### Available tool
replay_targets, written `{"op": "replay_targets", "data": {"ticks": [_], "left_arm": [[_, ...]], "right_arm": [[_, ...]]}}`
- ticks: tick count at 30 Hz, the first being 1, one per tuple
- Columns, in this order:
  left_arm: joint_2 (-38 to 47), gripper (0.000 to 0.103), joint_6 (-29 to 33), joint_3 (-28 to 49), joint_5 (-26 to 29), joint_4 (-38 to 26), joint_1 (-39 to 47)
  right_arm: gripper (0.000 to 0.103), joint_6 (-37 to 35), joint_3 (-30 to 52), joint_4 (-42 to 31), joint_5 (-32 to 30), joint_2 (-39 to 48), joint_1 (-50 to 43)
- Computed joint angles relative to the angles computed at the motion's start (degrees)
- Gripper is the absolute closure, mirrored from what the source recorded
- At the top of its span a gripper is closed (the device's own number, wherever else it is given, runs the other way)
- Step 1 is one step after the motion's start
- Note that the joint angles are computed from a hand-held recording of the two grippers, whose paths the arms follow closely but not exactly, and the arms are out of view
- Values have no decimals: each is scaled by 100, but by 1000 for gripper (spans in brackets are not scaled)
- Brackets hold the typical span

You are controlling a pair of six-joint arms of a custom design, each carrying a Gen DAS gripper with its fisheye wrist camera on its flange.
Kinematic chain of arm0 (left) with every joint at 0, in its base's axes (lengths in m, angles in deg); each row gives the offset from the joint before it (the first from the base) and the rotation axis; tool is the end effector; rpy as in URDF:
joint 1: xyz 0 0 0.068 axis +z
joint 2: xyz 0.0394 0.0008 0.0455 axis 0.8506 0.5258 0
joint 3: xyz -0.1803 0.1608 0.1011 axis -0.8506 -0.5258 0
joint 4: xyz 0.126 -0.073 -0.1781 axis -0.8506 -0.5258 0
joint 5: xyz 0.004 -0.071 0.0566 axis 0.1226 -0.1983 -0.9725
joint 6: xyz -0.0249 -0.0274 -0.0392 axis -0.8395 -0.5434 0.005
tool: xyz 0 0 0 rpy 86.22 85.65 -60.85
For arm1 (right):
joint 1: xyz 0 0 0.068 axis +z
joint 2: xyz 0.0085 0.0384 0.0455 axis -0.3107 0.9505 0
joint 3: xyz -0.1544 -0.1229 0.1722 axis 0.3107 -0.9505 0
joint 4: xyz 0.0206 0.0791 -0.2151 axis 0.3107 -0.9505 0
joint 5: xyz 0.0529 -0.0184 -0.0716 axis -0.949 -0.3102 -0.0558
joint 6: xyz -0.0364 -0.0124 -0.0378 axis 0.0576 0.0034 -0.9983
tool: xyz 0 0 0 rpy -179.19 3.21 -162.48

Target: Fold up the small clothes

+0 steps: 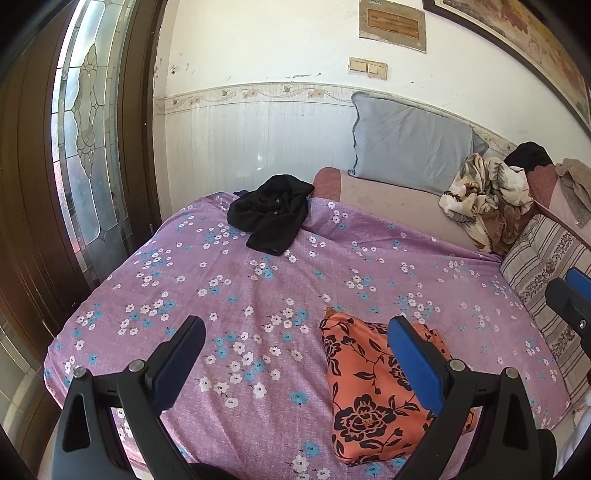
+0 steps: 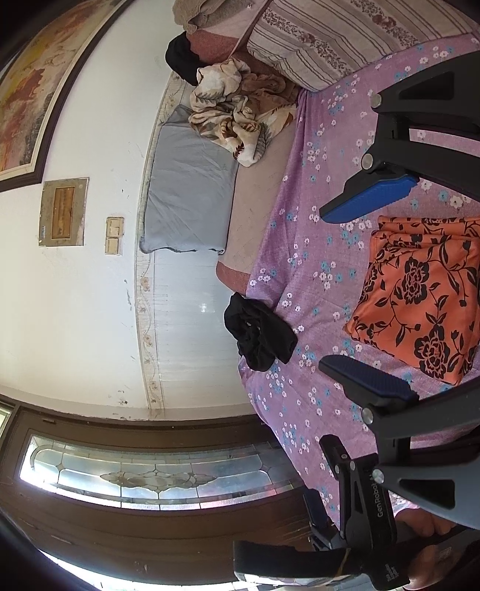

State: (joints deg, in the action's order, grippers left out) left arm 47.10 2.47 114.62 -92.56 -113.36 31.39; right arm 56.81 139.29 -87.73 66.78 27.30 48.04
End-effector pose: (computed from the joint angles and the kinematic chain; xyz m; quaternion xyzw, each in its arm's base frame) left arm 0.2174 -0.1076 0.3438 0.1380 0.8649 -0.1113 0.4697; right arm 0.0941 0.1311 0.3951 0.0701 0.8149 -0.0820 0.5695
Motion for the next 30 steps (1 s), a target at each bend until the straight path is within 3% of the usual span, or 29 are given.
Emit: {"op": "replay_targets", "data": {"ticks": [4,8,17,30], "left_arm": [[200,4,86,90,169,16,106],[329,4,56,165,279,15,198],[270,4,265,150,301,-97,94],[301,4,259,429,235,-254,-27]], "right_arm": [[26,-848,-322,945,-293,-170,-386],[26,-1150,-374,1235,-435,-174,-567],[26,-298,-663,614,-629,-223,-613],[26,-266,-494,356,-567,-275,-613]]}}
